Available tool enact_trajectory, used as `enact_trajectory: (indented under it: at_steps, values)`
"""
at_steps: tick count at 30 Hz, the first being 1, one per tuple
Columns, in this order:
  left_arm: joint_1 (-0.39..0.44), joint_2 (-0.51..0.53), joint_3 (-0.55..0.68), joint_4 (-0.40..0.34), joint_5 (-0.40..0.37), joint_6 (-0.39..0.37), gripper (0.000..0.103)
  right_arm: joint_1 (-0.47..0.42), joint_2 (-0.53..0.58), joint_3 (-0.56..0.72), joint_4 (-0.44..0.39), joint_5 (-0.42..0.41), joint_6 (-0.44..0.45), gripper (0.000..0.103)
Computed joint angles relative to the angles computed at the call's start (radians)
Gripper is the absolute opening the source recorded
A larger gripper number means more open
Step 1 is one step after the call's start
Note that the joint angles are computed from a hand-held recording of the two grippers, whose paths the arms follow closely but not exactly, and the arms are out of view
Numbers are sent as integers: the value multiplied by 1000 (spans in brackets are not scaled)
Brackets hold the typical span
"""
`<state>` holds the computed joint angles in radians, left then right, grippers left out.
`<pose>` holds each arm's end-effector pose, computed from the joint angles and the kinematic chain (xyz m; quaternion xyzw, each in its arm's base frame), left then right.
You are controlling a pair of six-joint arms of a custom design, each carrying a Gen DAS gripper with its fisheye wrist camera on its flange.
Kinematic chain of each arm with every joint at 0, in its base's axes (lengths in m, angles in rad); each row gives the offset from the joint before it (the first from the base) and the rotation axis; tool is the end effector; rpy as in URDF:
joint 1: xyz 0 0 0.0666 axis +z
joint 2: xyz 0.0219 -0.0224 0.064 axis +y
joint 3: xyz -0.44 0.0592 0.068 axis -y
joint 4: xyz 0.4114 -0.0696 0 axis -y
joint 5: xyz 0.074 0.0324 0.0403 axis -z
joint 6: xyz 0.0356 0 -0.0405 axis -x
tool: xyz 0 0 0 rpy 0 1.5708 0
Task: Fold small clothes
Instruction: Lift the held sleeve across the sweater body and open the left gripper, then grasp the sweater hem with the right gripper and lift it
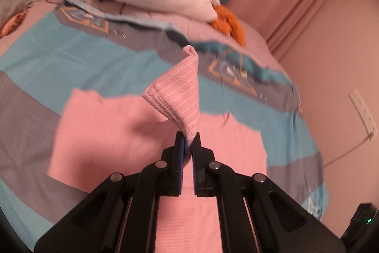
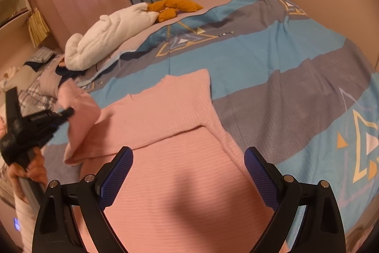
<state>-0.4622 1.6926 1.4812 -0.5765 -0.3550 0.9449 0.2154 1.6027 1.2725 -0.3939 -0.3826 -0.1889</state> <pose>0.5609 -0.2661 0.3965 -0.2829 0.8674 -0.1185 0.3919 0.5571 0.1351 0.3638 -0.0900 0.8940 0.2508 0.3603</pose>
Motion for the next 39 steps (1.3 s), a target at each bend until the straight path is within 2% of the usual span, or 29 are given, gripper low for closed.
enact_trajectory:
  at_steps: [7, 15, 19, 21, 23, 24, 30, 33, 36, 38, 39]
  values:
    - [-6, 83, 46, -60, 72, -16, 6, -12, 8, 2, -11, 3, -4, 96]
    - [1, 139, 66, -106, 160, 6, 6, -19, 17, 5, -26, 5, -10, 96]
    - [8, 143, 49, -90, 212, 32, 9, -19, 22, 11, -36, 5, -9, 96]
    - [10, 128, 34, -67, 235, 31, 21, -20, 23, 12, -38, 5, -5, 96]
    - [13, 99, 5, -18, 274, 43, 60, -20, 25, 14, -41, 5, -2, 96]
    - [11, 80, -8, -4, 269, 58, 67, -20, 26, 16, -42, 6, -1, 96]
    - [-3, -51, -96, 36, 179, 105, 79, -15, 40, 39, -59, -29, 19, 96]
    - [-11, -114, -138, -3, 96, 146, 80, -5, 61, 72, -79, -77, 28, 95]
    - [-21, -163, -173, -76, 6, 199, 80, 17, 94, 119, -109, -136, 43, 87]
    - [-29, -197, -205, -111, -39, 250, 79, 34, 126, 160, -140, -161, 48, 86]
    - [-30, -210, -220, -118, -48, 271, 79, 43, 144, 185, -160, -175, 49, 79]
